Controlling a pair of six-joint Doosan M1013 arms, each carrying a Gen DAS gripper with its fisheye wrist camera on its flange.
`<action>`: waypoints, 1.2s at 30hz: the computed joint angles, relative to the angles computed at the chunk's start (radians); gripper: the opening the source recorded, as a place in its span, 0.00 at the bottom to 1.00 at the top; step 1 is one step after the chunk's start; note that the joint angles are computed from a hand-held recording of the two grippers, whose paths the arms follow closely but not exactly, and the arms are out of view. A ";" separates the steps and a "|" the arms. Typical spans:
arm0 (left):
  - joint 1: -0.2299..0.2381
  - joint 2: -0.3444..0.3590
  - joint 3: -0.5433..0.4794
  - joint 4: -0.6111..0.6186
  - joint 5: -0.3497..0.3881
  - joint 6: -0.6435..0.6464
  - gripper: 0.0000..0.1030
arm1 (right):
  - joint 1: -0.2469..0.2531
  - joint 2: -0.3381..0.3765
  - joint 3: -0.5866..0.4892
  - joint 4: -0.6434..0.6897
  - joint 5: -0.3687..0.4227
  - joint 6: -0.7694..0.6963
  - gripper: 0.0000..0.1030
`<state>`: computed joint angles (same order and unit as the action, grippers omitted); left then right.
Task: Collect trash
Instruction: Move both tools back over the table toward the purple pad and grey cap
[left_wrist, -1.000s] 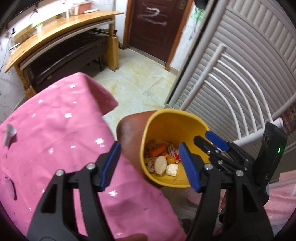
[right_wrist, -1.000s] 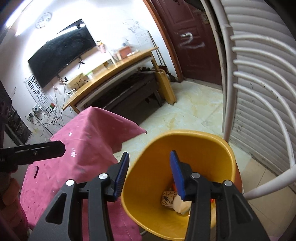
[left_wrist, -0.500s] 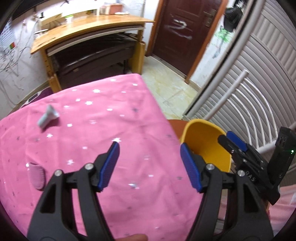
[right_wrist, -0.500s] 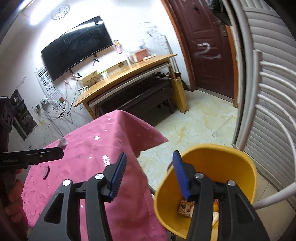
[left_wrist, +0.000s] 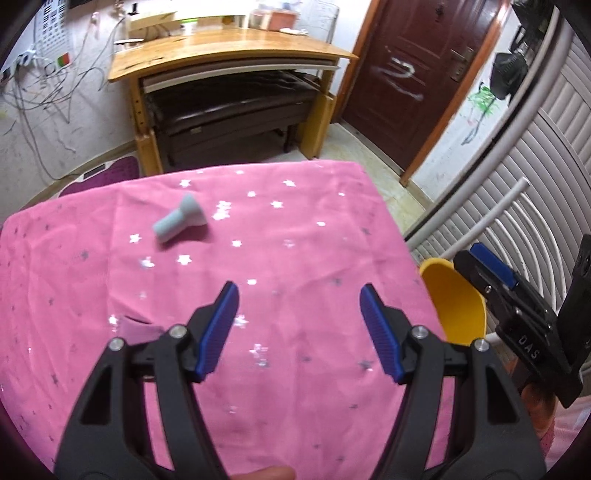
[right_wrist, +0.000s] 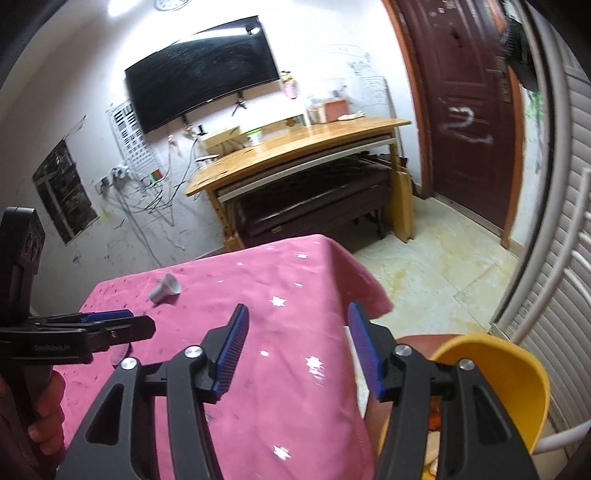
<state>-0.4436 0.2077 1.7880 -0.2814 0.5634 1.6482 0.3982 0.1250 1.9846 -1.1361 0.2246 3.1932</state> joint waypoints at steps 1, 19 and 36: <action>0.005 0.000 0.001 -0.002 0.000 0.001 0.63 | 0.003 0.007 -0.009 0.018 -0.001 -0.026 0.53; 0.142 0.002 0.007 -0.035 0.029 0.026 0.77 | 0.051 0.138 -0.209 0.572 0.016 -0.705 0.79; 0.186 0.011 0.031 -0.071 0.073 0.159 0.77 | 0.070 0.241 -0.357 0.861 0.110 -1.079 0.82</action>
